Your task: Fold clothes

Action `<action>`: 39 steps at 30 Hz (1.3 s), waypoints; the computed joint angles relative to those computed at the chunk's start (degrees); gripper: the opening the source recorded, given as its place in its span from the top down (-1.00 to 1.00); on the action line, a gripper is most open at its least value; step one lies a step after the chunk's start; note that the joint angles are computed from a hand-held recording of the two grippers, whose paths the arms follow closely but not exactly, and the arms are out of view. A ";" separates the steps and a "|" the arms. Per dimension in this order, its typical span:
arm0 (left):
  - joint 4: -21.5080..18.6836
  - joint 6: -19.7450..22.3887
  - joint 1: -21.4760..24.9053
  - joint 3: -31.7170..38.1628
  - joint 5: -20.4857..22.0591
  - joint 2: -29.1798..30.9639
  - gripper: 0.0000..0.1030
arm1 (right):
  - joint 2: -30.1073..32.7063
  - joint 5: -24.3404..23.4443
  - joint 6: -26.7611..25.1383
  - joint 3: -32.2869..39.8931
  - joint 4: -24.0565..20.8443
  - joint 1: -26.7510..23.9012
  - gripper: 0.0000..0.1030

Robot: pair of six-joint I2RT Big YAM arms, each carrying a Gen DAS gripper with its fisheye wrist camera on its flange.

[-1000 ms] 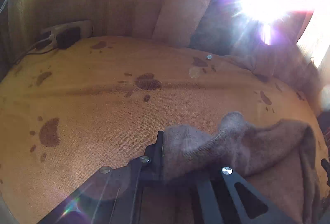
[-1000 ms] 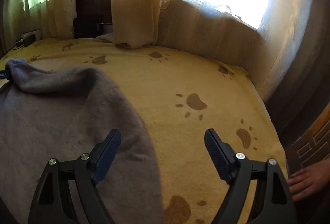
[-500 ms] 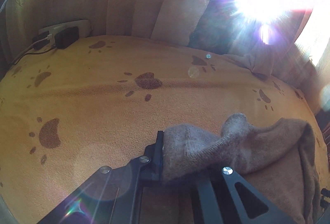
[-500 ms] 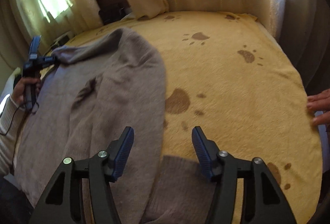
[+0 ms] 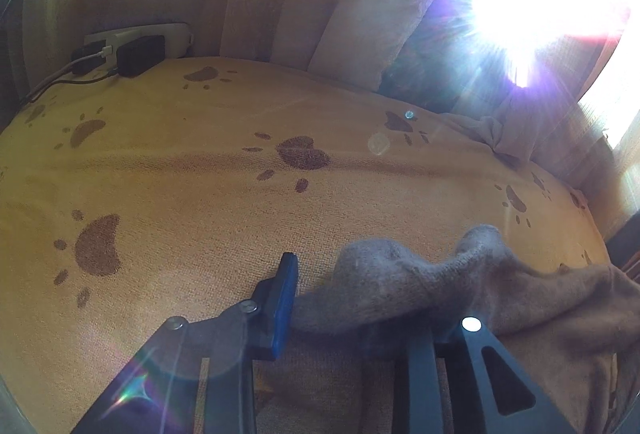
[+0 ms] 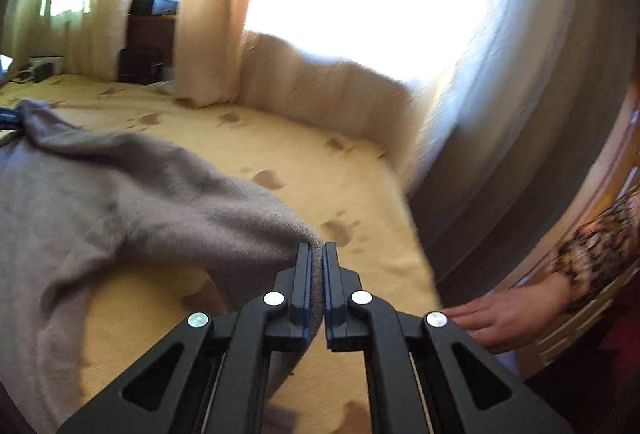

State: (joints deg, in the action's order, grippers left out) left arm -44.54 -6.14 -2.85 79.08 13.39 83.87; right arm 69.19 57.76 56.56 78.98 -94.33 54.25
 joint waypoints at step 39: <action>-5.83 5.73 -0.39 6.52 3.91 3.18 0.15 | 21.98 -40.63 -38.34 14.74 38.38 -17.61 0.88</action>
